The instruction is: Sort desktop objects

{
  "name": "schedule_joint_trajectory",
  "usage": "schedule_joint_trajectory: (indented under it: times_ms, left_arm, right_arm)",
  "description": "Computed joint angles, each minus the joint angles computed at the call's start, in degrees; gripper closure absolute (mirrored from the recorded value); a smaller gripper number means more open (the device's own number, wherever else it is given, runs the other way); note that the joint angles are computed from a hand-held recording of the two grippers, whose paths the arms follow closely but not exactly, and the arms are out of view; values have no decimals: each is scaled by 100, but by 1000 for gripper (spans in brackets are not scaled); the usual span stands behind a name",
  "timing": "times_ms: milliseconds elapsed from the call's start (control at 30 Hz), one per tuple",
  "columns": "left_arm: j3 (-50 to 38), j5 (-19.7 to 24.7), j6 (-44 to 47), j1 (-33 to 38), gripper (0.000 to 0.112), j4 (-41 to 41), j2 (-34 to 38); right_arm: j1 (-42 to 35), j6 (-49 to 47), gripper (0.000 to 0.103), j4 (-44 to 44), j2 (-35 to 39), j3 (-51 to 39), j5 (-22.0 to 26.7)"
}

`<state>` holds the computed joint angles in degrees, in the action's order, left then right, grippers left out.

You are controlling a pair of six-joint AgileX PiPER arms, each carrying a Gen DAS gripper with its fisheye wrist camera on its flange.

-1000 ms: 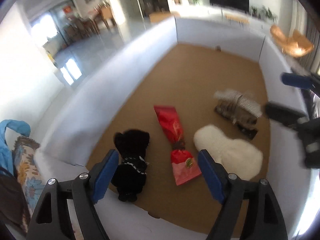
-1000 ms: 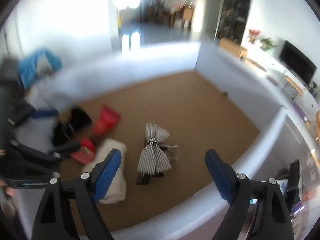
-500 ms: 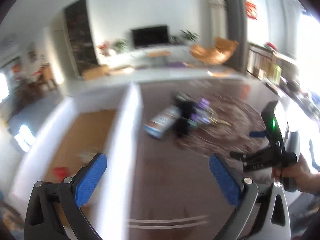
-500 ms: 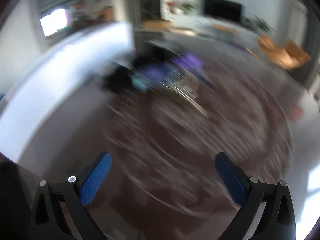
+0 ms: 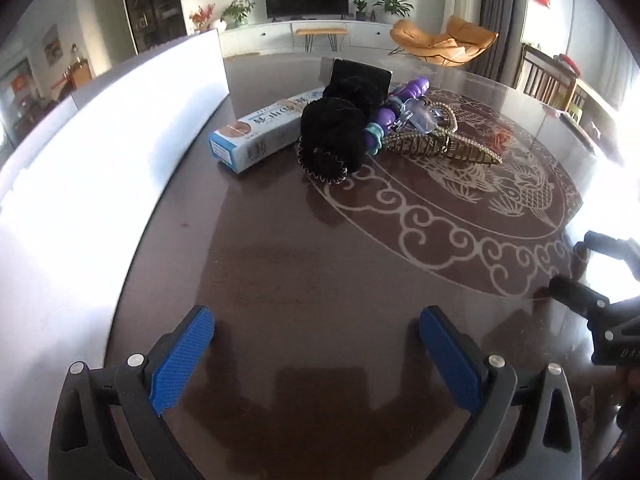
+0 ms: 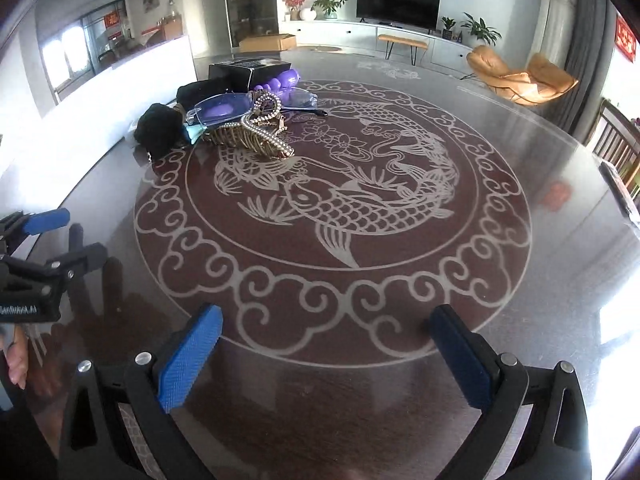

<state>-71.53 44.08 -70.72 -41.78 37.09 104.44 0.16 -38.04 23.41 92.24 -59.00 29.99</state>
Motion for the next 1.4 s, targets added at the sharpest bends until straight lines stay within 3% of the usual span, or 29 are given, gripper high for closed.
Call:
schedule_joint_trajectory:
  times_ms: [500,567,667,767,1067,1167,1233,1400]
  left_arm:
    - [220,-196,-169,-6,9,128,-88]
    - [262,-209,-178,2,9,142,-116]
    - [322,-208,-223,-8,9,171,-156]
    - [330,-210,-233,-5,9,178,-159]
    - [307,-211,-200,15,9,161,-154]
    - [310,-198,-215,-2,9,162,-179]
    - [334,-209,-249,-11,9,170,-214]
    - [259,-117,-170,-23,9,111,-220]
  right_arm:
    - [8,70,0,-55,-4,-17,12]
    - [-121,-368,0,170,-59,-19,211]
    - [-133,-1168,0,481,288,-468,635]
    - [35,-1301,0,391,883,-1301,1062]
    - [741,-44,2,-350,3057,-4738,2245]
    - [754,-255,36,-106,2966,-4602,2019]
    - [711,-366,38,39,2835,-4403,1961]
    - [460,-720,37,340,2068,-3026,1212]
